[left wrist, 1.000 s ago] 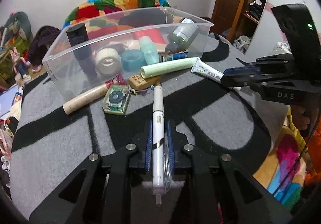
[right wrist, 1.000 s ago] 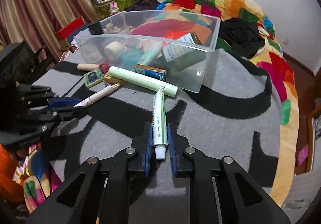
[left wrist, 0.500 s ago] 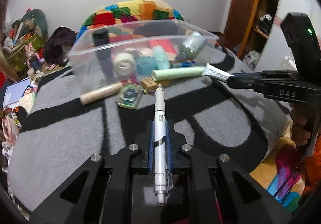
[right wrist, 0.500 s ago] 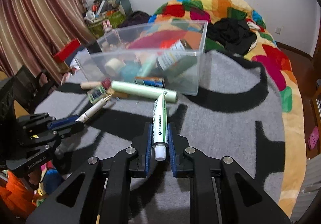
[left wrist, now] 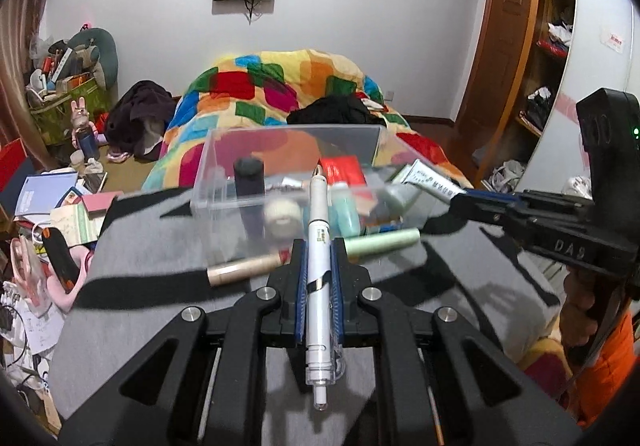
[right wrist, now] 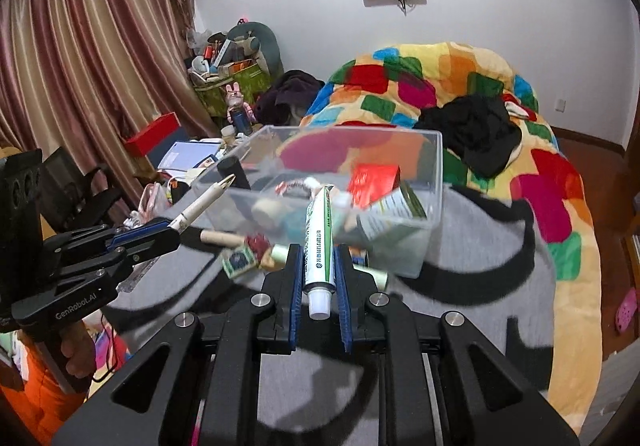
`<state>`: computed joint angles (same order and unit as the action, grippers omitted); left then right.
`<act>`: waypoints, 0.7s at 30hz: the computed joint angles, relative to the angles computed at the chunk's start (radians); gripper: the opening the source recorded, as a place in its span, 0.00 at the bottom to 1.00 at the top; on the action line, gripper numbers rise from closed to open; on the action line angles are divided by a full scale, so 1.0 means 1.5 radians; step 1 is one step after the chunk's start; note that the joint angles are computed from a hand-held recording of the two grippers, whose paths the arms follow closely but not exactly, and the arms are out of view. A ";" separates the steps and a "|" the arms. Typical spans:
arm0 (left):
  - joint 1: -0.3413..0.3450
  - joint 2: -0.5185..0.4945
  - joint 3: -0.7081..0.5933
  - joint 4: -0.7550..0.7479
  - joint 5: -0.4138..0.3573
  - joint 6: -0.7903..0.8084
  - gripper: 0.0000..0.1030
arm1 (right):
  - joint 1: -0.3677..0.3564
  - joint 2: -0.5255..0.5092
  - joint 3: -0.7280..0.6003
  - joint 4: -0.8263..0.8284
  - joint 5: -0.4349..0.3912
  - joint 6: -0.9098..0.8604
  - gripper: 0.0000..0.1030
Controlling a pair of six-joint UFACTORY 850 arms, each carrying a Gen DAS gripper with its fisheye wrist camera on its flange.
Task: Organize objects
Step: 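Carry the pen over the bin with the left tool while the right carries the toothpaste there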
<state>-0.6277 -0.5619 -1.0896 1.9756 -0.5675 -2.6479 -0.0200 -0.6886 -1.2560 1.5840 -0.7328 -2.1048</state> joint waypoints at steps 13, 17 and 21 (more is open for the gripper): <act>0.072 -0.064 -0.122 -0.053 0.117 0.089 0.10 | 0.046 -0.071 -0.123 -0.038 0.073 0.139 0.14; 0.080 -0.093 -0.169 -0.147 0.141 0.195 0.10 | 0.053 -0.093 -0.155 -0.078 0.081 0.190 0.14; 0.084 -0.100 -0.179 -0.154 0.150 0.202 0.11 | 0.055 -0.100 -0.164 -0.097 0.086 0.209 0.14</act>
<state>-0.5012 -0.7126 -1.3576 1.7446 -0.3420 -2.3454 0.0618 -0.8381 -1.5015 1.4380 -0.6039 -1.7908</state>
